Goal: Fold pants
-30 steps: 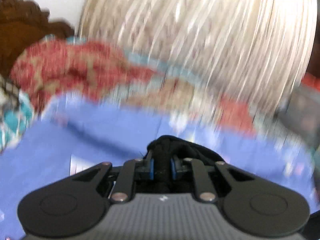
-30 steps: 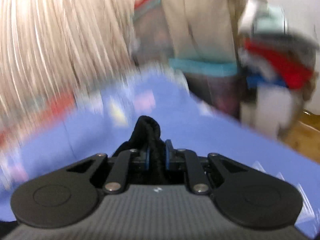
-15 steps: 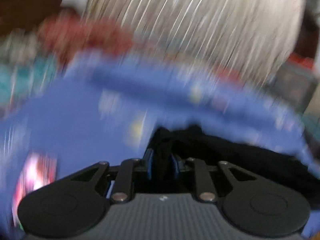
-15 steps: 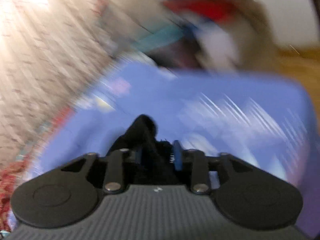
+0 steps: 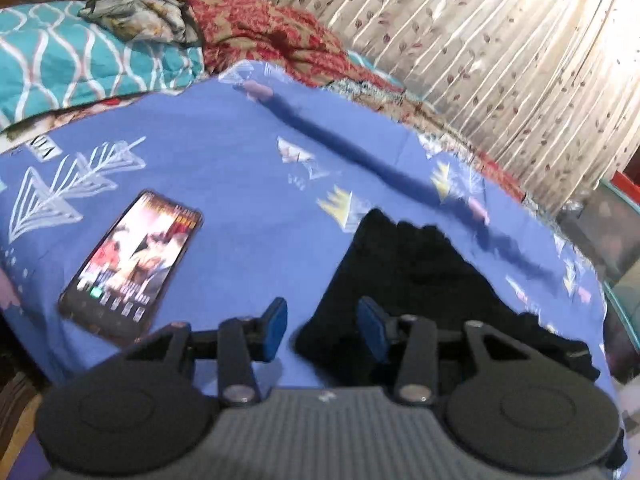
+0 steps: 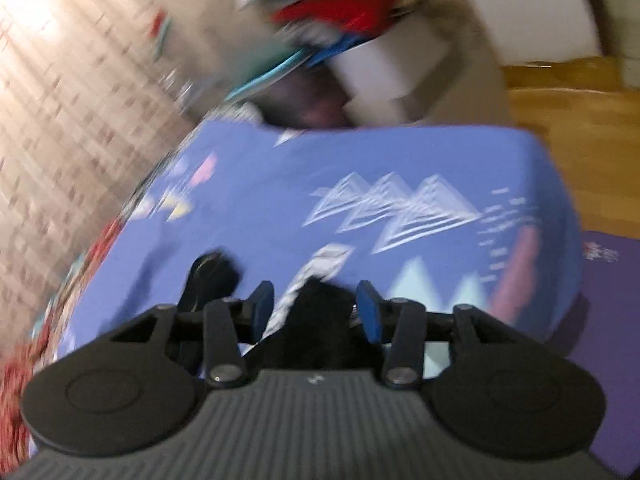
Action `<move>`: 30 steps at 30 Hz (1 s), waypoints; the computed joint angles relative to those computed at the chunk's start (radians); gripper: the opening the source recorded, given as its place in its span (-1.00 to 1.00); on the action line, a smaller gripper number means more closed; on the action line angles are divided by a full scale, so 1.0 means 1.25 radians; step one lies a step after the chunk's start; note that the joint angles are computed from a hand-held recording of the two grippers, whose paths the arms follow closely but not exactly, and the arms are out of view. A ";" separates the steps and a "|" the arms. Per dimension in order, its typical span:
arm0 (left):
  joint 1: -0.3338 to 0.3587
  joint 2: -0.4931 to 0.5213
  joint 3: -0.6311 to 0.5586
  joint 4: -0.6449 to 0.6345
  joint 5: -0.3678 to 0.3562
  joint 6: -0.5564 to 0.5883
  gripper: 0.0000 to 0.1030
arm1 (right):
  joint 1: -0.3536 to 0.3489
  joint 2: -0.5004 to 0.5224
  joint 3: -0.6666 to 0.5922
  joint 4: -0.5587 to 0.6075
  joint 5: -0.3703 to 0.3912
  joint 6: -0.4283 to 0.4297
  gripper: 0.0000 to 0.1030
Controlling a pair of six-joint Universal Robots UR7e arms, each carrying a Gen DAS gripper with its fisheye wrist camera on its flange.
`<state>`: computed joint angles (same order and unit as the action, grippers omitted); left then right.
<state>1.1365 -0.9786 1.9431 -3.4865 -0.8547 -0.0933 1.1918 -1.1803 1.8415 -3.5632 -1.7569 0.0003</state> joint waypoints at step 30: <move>-0.005 0.164 -0.208 0.237 0.156 -0.194 -0.12 | 0.070 0.268 -0.450 0.166 -0.226 -0.212 0.25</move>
